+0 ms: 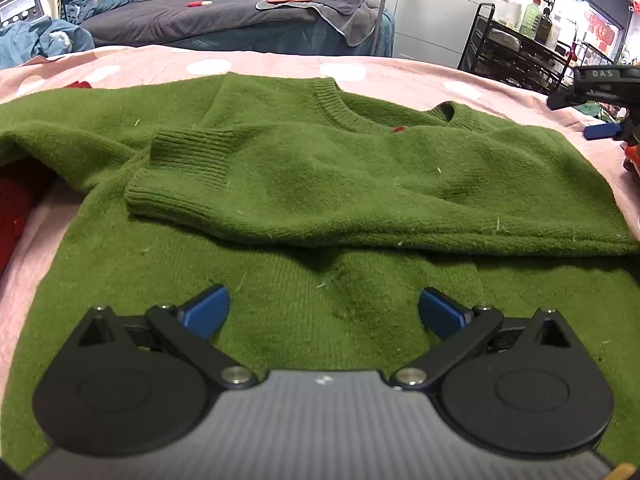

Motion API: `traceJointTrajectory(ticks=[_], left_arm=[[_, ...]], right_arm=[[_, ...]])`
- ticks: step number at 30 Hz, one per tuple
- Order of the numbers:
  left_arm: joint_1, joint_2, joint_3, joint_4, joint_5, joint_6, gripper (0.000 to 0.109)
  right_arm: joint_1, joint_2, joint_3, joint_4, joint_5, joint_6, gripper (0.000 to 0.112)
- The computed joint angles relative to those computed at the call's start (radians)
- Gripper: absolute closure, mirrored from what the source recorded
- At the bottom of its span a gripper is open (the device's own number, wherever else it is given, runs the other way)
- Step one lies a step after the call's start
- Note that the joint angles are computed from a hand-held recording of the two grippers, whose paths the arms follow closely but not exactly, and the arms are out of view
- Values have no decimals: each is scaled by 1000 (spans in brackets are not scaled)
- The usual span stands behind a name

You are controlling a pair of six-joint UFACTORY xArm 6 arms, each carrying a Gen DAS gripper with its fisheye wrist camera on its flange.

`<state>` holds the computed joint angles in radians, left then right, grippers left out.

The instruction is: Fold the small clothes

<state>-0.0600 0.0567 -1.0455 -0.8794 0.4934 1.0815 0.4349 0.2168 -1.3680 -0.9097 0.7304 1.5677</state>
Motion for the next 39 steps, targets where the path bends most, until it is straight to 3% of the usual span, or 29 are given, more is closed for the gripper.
traceJointTrajectory(ticks=[2, 5, 7, 9, 11, 12, 13, 17, 20, 23, 26, 28, 29, 31, 33, 35, 37, 39], left_arm=[[-1, -1, 4, -3, -6, 10, 6], [-10, 0, 10, -4, -27, 23, 6], [-15, -2, 16, -5, -39, 29, 6], [-16, -4, 21, -13, -45, 41, 6], [-16, -3, 21, -13, -45, 40, 6], [-16, -3, 20, -12, -44, 39, 6], [-15, -3, 20, -14, -44, 40, 6], [-14, -4, 21, -19, -44, 49, 6], [-16, -5, 24, -17, -50, 51, 6], [-15, -5, 25, -19, -49, 53, 6], [-14, -4, 23, -17, -46, 55, 6], [-12, -4, 23, -21, -43, 61, 6], [-13, -5, 24, -21, -42, 62, 6], [-12, -4, 23, -28, -43, 69, 6], [-18, -4, 24, -18, -52, 59, 6], [-21, -5, 25, -12, -58, 47, 6], [-22, -5, 26, -13, -60, 51, 6], [-23, -5, 27, -13, -62, 50, 6]], right_arm=[[-23, 19, -15, 75, -47, -48, 9], [-14, 47, -51, 191, 47, -76, 9], [-23, 58, -58, 247, 46, -101, 24], [-30, 58, -40, 265, 6, -107, 32], [-47, 40, 9, 246, -105, -88, 34], [-52, 39, 19, 240, -136, -86, 50], [-53, 48, 2, 246, -129, -101, 95], [-44, 28, 10, 128, -103, -37, 98], [-5, 21, -24, -21, 58, 42, 99], [41, 44, -66, -137, 205, 55, 100], [35, 85, -96, -109, 230, -9, 98], [11, 104, -100, -45, 195, -67, 96], [10, 98, -85, -61, 180, -46, 89], [42, 92, -87, -134, 257, 12, 36], [96, 79, -91, -215, 368, 46, 18], [131, 22, -31, -296, 313, 75, 18], [136, -36, 37, -303, 144, 37, 21], [162, -56, 69, -284, 61, 6, 20]])
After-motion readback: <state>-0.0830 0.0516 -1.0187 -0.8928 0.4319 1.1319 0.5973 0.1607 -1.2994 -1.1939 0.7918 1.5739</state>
